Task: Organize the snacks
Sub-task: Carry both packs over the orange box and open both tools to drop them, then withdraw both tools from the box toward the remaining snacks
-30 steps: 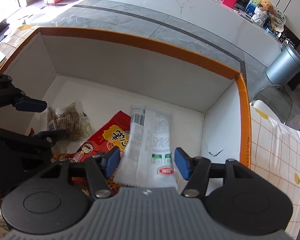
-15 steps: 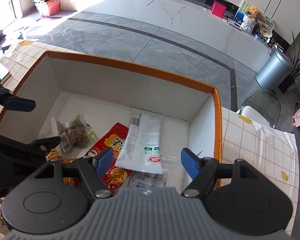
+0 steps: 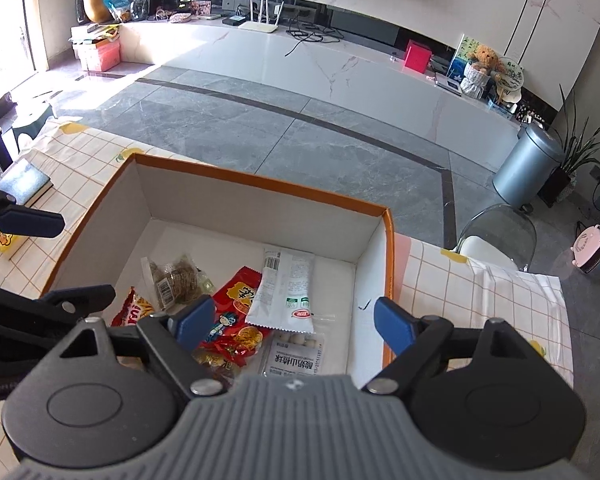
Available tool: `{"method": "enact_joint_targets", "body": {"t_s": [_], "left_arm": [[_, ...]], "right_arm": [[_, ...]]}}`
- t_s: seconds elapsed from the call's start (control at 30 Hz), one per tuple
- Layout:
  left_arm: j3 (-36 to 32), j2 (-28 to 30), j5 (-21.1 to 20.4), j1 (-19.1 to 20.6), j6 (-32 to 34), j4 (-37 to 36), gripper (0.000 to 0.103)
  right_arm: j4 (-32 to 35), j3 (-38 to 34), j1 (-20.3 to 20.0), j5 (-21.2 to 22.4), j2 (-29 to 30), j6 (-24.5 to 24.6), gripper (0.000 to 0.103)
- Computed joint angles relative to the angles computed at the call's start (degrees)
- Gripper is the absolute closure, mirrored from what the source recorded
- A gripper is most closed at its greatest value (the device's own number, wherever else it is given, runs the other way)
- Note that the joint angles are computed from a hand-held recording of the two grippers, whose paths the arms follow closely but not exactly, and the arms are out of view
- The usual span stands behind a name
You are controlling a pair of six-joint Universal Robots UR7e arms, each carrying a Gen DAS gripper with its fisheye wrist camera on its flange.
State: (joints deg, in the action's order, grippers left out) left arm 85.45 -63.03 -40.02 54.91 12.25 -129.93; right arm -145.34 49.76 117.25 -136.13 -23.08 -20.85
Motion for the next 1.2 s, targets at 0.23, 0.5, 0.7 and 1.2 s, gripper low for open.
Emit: {"method": "enact_joint_targets", "body": {"t_s": [0.23,0.5,0.7,1.2], "left_arm": [[7.8,-6.2,-0.6,-2.0,-0.2,-5.3,0.030],[19.2,-13.4,-1.8,-4.6,0.2,-16.7,0.030],[28.1,-18.1,-2.3,-6.1,-5.2,-22.9,0.030],[43.3,-21.1,2.0,-6.1,-6.1,-41.3,0.030]], "right_arm": [[-12.6,14.3,1.2,2.7,-7.5,-3.1,0.018],[-29.9,32.2,2.8,6.9,-15.1,-6.9,0.018],[-45.7,44.3,4.0,6.8,-17.5,-8.0,0.015],[-68.4,56.0,3.9,2.5,-11.7,-3.2,0.015]]}}
